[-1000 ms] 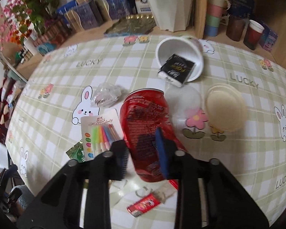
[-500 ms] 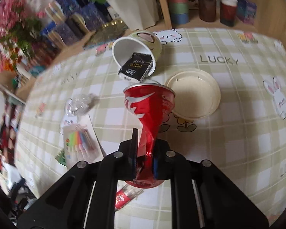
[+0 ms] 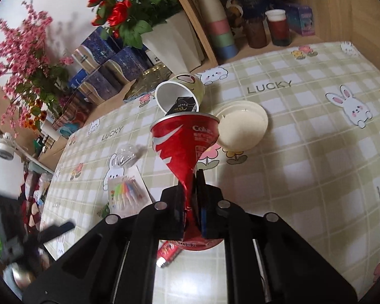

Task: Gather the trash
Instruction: 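Lift the cola can with the right tool while the left tool grasps the candle package, then carry the can over the bin and open the right tool while the left tool carries the candle package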

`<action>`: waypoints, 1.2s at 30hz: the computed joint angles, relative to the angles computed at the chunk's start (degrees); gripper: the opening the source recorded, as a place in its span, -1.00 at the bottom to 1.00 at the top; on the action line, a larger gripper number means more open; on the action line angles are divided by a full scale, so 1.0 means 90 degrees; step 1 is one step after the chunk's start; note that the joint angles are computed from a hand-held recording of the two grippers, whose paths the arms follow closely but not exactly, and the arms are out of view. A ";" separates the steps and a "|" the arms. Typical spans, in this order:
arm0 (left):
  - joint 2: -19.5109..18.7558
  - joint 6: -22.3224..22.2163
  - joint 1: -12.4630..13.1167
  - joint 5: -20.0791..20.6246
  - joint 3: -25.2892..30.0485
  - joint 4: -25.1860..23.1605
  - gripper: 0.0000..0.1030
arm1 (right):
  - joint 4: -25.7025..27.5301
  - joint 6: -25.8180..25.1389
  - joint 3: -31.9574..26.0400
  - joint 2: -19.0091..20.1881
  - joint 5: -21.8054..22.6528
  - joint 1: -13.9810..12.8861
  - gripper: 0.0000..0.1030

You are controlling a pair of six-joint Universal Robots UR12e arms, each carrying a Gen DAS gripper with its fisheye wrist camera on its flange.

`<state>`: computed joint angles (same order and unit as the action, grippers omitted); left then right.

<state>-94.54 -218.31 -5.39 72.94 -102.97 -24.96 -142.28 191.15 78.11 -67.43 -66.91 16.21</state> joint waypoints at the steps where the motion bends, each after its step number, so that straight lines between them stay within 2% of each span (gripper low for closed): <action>1: -0.0119 -0.0135 0.0026 -0.0097 0.0093 0.0012 0.33 | -0.0007 -0.0054 0.0041 -0.0033 -0.0001 -0.0013 -0.76; 5: -0.0478 -0.0830 0.0177 -0.0455 0.0320 0.0160 0.20 | -0.0086 0.0030 0.0218 -0.0138 0.0059 -0.0106 -0.77; 11: -0.0808 -0.1394 0.0336 -0.0860 0.0481 0.0273 -0.03 | -0.0115 0.0058 0.0327 -0.0191 0.0109 -0.0203 -0.77; 12: -0.0836 -0.1426 0.0349 -0.0884 0.0500 0.0260 -0.12 | -0.0123 0.0072 0.0342 -0.0194 0.0123 -0.0215 -0.77; 20: -0.1064 -0.1404 0.0389 -0.1013 0.0689 0.0103 -0.13 | -0.0205 0.0190 0.0446 -0.0213 0.0211 -0.0280 -0.76; 25: -0.1193 -0.1463 0.0375 -0.1131 0.0722 0.0387 -0.18 | -0.0240 0.0124 0.0435 -0.0203 0.0164 -0.0265 -0.77; 26: -0.1210 -0.1393 0.0359 -0.1119 0.0746 0.0356 -0.24 | -0.0237 0.0140 0.0430 -0.0198 0.0191 -0.0268 -0.77; 28: -0.1218 -0.1083 0.0315 -0.0995 0.0860 -0.0085 -0.67 | -0.0245 0.0160 0.0431 -0.0199 0.0223 -0.0270 -0.77; 31: -0.1184 -0.1087 0.0311 -0.0996 0.0784 0.0114 -0.74 | -0.0280 0.0108 0.0447 -0.0233 0.0173 -0.0244 -0.76; 36: -0.0988 -0.0804 0.0273 -0.0863 0.0739 0.0430 -0.83 | -0.0424 0.0123 0.0561 -0.0346 0.0244 -0.0225 -0.76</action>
